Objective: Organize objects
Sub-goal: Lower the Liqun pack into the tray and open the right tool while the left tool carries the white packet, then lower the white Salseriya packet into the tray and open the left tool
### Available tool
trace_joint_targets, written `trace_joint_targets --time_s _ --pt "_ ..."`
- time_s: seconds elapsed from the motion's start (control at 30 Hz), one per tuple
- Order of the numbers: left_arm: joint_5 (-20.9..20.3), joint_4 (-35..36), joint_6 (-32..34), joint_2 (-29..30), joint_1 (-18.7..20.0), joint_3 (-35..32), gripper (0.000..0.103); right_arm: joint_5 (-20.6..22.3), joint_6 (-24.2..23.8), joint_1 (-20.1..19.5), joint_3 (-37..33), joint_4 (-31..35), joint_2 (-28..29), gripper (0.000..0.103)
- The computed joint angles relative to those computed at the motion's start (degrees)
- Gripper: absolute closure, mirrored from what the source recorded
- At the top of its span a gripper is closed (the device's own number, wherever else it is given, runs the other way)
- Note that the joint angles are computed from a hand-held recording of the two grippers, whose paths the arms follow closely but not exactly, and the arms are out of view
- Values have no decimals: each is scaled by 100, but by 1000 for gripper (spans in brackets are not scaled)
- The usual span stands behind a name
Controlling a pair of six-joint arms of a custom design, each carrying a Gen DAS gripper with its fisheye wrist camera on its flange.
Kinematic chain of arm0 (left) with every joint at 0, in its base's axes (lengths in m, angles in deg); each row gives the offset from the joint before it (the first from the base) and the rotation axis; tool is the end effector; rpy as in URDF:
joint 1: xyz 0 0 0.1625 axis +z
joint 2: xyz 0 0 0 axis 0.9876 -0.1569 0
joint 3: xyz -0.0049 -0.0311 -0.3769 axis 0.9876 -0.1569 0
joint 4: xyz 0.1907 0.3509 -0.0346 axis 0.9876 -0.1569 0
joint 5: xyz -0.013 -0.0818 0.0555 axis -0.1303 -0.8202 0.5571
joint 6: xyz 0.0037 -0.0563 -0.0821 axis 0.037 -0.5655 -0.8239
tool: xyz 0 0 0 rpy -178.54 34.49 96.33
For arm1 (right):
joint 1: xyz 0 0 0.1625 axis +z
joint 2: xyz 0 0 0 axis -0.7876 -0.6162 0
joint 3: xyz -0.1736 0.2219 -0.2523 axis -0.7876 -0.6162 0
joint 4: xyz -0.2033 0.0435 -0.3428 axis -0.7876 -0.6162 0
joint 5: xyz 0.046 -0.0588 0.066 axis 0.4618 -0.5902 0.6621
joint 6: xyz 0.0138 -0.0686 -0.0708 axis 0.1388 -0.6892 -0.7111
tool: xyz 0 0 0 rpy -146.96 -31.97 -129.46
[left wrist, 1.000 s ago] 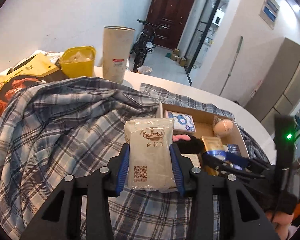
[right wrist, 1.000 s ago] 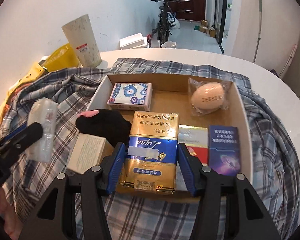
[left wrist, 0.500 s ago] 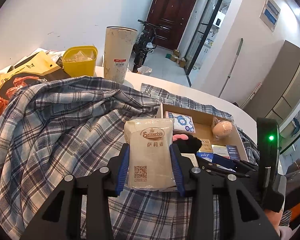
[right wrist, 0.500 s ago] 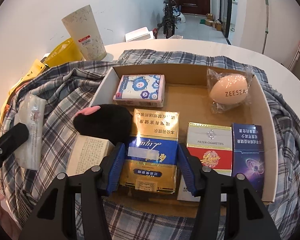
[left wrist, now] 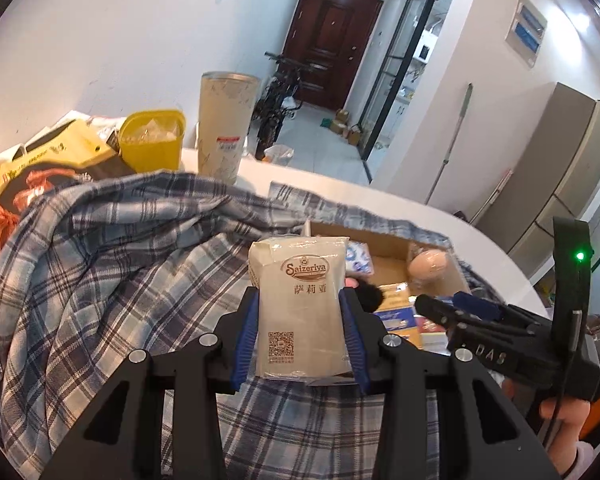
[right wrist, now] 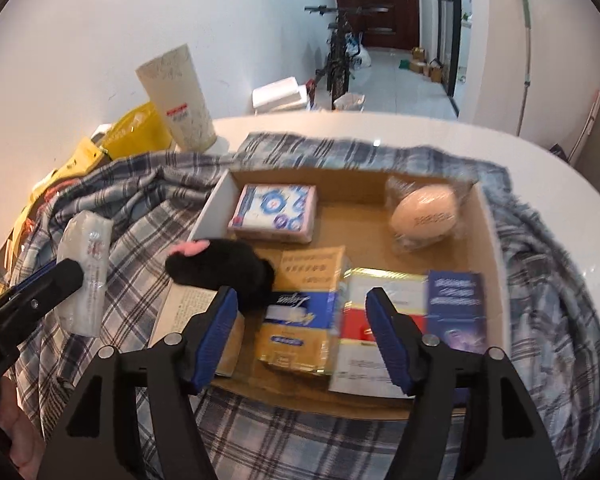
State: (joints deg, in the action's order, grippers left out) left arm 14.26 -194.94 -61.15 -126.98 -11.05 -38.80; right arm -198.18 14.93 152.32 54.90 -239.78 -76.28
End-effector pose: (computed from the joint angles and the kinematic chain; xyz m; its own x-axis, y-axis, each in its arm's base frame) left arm -0.1118 -0.8005 0.3356 -0.8296 0.3347 -0.4470 0.5343 0.7083 -0.4613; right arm 0.2010 -0.6883 0.1174 -0.7979 0.0360 0.6018 -0.3460 0.7902 -0.5059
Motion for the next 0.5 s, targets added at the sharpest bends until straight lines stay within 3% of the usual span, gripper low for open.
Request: trace_joint_targets --time_s 0.27,0.4,0.5 --pt "95 45 232 48 -367 54 61 -344 -499 -17 314 -1032 -391 37" --pt "-15 418 85 431 -511 -379 61 -376 -709 -124 481 -1641 -541 37" --pt "-95 810 -191 852 -564 -905 61 -244 -479 -285 614 -1779 -664 37"
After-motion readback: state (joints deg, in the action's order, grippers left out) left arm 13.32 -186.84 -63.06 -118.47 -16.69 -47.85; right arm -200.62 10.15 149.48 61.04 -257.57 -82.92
